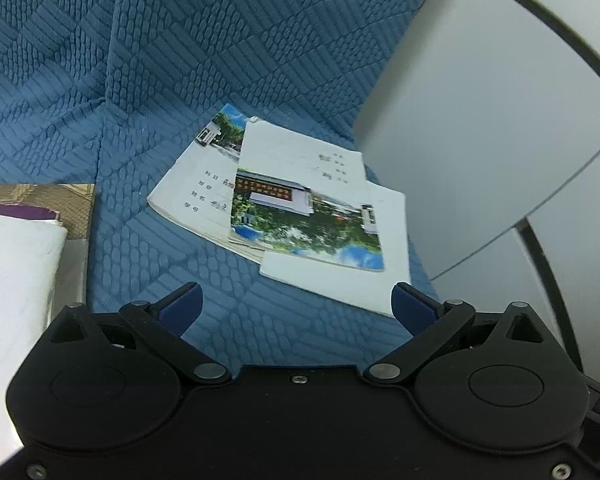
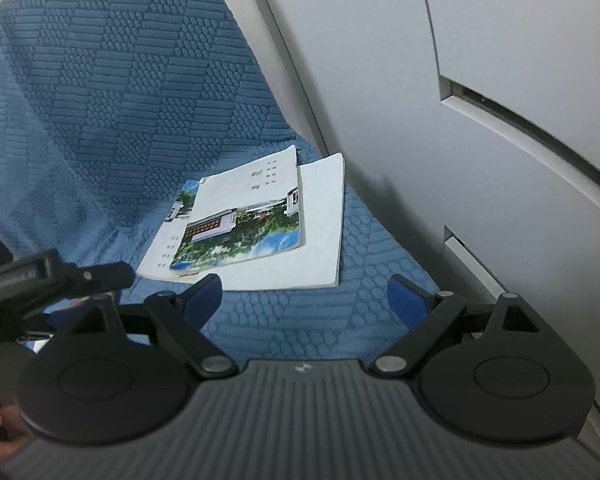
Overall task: Organize objects
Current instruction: 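Lower both tools to the edge of the booklet with the building photo, then close both tools on the photo booklet's edge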
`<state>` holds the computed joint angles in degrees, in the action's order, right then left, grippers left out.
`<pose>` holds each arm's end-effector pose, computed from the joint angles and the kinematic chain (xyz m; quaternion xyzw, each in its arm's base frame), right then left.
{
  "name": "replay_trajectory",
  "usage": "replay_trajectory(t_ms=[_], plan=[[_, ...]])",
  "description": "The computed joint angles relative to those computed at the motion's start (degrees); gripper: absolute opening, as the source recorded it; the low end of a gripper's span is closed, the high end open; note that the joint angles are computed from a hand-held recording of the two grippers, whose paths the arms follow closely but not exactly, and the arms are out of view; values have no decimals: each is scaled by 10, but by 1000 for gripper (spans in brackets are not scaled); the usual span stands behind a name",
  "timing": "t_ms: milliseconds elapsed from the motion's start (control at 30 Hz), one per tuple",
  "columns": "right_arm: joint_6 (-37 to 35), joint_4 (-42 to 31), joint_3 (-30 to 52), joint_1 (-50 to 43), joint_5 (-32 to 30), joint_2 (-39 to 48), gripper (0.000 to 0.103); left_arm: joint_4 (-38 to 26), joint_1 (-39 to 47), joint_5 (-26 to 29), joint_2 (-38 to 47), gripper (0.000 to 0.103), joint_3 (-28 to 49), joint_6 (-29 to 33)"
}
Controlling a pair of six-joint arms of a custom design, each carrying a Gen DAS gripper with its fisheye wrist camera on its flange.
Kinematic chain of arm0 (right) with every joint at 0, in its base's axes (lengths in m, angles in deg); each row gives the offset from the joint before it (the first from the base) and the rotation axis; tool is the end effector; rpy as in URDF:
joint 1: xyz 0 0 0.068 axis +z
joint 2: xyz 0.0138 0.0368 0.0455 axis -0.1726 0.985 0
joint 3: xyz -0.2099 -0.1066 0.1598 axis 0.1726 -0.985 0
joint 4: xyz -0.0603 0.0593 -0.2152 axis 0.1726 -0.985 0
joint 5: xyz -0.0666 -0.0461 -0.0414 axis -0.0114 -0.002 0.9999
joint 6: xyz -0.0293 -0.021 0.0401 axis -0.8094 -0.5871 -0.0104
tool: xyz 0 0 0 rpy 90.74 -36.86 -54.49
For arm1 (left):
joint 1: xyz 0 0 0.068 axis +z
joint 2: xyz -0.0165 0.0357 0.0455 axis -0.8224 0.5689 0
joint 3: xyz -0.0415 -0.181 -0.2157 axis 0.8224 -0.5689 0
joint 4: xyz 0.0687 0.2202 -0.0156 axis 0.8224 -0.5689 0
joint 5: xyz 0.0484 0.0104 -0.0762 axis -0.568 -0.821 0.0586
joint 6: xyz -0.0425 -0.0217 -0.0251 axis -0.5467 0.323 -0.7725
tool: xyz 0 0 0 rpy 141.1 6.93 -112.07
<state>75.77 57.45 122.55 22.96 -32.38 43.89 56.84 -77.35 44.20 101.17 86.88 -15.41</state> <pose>0.2074 0.1389 0.2193 -0.1063 0.9105 0.2289 0.3275 0.1105 -0.0480 0.1702 -0.0648 0.9391 -0.1872 0.2807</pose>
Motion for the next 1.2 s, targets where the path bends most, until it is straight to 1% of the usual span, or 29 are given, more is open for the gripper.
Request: replay_trajectory(t_ms=[133, 167, 233, 300, 367, 433, 467, 500, 533, 600, 633, 700, 767, 800, 833, 867, 900, 967, 1033, 1200], plan=[[-14, 58, 9, -9, -17, 61, 90, 122, 48, 33, 103, 91, -26, 29], [-22, 73, 14, -11, -21, 80, 88, 155, 57, 40, 133, 90, -30, 33], [-31, 84, 34, -12, -22, 118, 75, 215, 71, 53, 192, 85, -35, 45], [-35, 98, 56, -16, -30, 160, 72, 266, 74, 51, 249, 82, -34, 50], [-44, 110, 77, -17, -38, 195, 66, 306, 76, 49, 297, 78, -30, 53], [-50, 117, 97, -16, -41, 227, 56, 348, 80, 51, 338, 75, -29, 56], [-51, 119, 107, -14, -43, 243, 54, 367, 83, 49, 356, 75, -30, 56], [-52, 119, 118, -14, -47, 257, 48, 385, 87, 48, 375, 75, -28, 57], [-53, 119, 128, -13, -50, 270, 45, 396, 90, 47, 391, 72, -25, 58], [-54, 124, 139, -12, -57, 288, 44, 420, 99, 48, 423, 68, -20, 63], [-55, 128, 144, -10, -58, 297, 44, 429, 103, 48, 437, 65, -18, 65], [-58, 131, 153, -7, -59, 311, 41, 441, 110, 55, 462, 60, -10, 72], [-61, 132, 164, -4, -58, 328, 39, 465, 111, 55, 478, 60, -12, 72], [-60, 135, 166, -4, -60, 333, 37, 467, 110, 55, 481, 58, -10, 72], [-61, 137, 169, -5, -65, 337, 36, 468, 111, 58, 484, 53, -8, 72], [-58, 136, 173, -6, -74, 339, 35, 468, 111, 61, 486, 52, -5, 72], [-53, 134, 175, -10, -89, 342, 31, 464, 109, 61, 488, 51, -2, 72], [-44, 134, 174, -13, -95, 340, 30, 456, 105, 54, 483, 50, 0, 77], [-37, 136, 169, -16, -99, 334, 26, 443, 102, 54, 471, 49, -1, 82], [-33, 122, 151, -24, -117, 305, 25, 391, 101, 72, 420, 49, -7, 83]])
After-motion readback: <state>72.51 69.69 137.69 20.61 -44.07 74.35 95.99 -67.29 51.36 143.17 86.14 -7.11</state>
